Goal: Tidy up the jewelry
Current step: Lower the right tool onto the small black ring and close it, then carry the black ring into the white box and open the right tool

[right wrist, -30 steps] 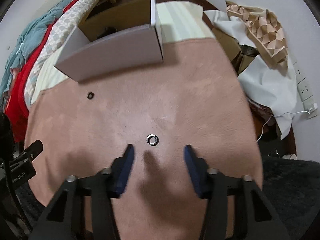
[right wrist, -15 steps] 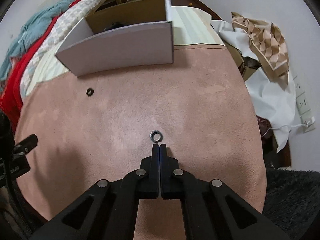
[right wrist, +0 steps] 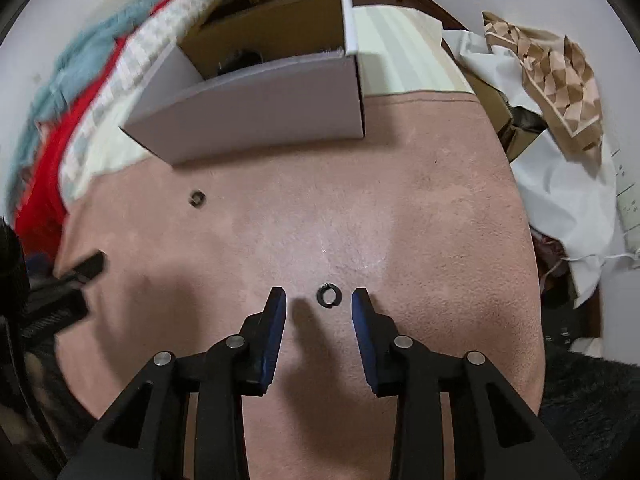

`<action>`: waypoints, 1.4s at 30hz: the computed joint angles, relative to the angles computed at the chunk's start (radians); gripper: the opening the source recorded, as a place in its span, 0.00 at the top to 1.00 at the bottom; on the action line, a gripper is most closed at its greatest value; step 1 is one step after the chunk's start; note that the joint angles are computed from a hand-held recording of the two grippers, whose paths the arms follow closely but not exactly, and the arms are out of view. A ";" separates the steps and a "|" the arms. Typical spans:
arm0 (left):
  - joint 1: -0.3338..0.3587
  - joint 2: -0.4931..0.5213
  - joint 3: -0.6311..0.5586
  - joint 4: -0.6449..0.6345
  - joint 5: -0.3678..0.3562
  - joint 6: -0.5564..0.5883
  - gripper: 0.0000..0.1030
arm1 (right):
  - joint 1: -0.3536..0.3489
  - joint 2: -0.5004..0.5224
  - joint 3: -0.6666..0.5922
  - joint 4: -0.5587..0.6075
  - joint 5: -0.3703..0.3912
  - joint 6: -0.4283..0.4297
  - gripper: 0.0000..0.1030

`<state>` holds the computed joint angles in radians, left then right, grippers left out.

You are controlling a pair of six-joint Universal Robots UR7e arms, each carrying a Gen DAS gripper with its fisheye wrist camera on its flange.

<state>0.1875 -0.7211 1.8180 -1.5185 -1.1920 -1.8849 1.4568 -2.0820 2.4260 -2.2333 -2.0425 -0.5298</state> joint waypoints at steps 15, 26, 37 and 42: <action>0.042 0.015 0.014 -0.165 0.062 0.081 0.02 | -0.012 -0.033 -0.026 -0.060 0.027 0.028 0.88; 0.114 0.111 -0.050 -0.329 0.125 0.296 0.52 | -0.072 0.019 -0.066 -0.111 0.040 0.017 0.88; 0.100 0.144 -0.080 -0.348 0.155 0.350 0.91 | -0.077 0.029 -0.077 -0.123 0.046 0.020 0.88; 0.079 0.121 -0.075 -0.336 0.162 0.325 0.91 | -0.048 0.020 -0.100 -0.099 0.065 0.040 0.88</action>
